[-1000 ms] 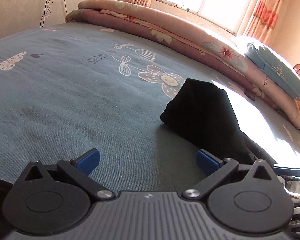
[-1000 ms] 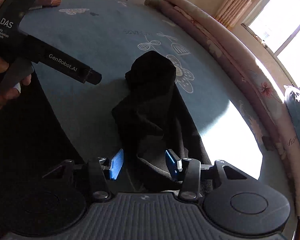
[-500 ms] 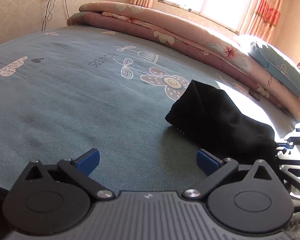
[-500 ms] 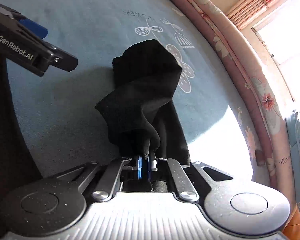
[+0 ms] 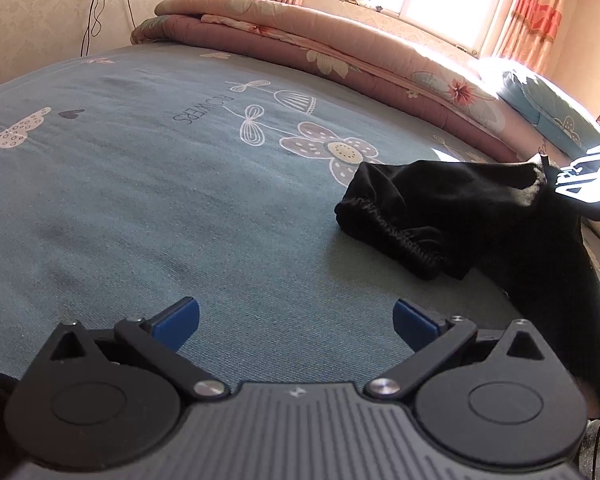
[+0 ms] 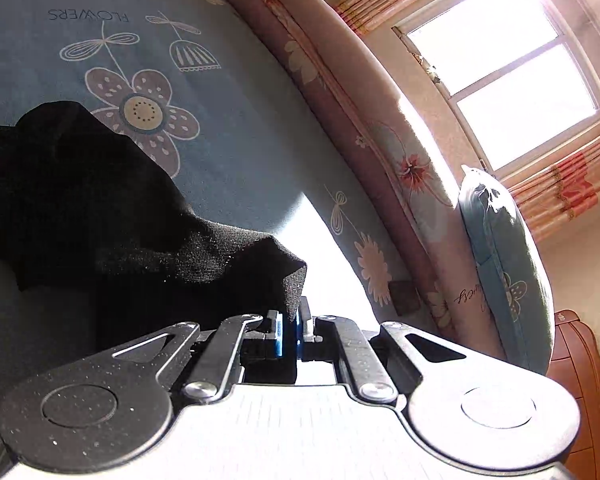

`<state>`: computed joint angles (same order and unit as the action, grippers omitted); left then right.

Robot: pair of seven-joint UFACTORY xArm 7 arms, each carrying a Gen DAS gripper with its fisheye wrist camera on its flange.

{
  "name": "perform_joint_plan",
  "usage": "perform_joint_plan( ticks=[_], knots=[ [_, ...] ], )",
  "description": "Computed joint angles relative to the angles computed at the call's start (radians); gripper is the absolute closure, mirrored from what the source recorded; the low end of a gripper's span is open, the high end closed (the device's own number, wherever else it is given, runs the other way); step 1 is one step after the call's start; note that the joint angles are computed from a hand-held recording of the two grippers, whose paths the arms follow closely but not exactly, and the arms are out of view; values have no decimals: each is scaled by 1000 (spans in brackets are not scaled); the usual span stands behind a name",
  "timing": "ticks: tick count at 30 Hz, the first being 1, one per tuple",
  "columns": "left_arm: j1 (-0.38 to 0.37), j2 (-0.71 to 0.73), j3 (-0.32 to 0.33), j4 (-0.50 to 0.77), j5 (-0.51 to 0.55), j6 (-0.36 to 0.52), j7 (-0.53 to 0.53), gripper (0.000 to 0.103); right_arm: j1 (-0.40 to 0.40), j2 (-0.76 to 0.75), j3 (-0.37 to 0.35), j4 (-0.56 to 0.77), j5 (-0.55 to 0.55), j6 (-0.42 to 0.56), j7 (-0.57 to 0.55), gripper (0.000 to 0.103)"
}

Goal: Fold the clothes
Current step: 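Bring the open right gripper to the folded black sweatpants bundle, then grasp the folded sweatpants cuff end with the right gripper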

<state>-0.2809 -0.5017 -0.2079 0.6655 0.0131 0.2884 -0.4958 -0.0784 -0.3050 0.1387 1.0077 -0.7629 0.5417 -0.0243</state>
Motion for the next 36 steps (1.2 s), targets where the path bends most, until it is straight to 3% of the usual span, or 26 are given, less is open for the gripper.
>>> perform_joint_plan(
  ticks=[3, 9, 15, 19, 22, 26, 30, 32, 34, 36],
  knots=[
    [-7, 0, 8, 0, -6, 2, 5, 1, -42, 37, 25, 30, -108, -20, 102, 97],
    [-6, 3, 2, 3, -2, 11, 11, 1, -78, 93, 34, 91, -460, -37, 404, 97],
    [0, 2, -5, 4, 7, 17, 6, 1, -45, 132, -10, 143, -669, -3, 602, 97],
    [3, 8, -11, 10, 17, 27, 3, 1, -9, 175, -42, 192, -784, 40, 677, 97],
    [2, 12, -12, 14, 23, 33, 5, 1, 24, 235, -62, 250, -769, 101, 645, 94],
    [-2, 14, -10, 17, 25, 37, 9, 1, 61, 282, -91, 277, -685, 158, 550, 74],
    [-6, 12, -6, 15, 21, 37, 14, 1, 82, 289, -110, 267, -566, 182, 401, 68],
    [-8, 12, -5, 15, 19, 37, 15, 1, 88, 280, -114, 264, -470, 188, 295, 68],
    [-12, 12, -1, 16, 14, 37, 18, 1, 92, 269, -116, 263, -365, 201, 181, 61],
    [-15, 13, 2, 16, 9, 37, 22, 1, 95, 243, -118, 257, -198, 206, 7, 60]
  ],
)
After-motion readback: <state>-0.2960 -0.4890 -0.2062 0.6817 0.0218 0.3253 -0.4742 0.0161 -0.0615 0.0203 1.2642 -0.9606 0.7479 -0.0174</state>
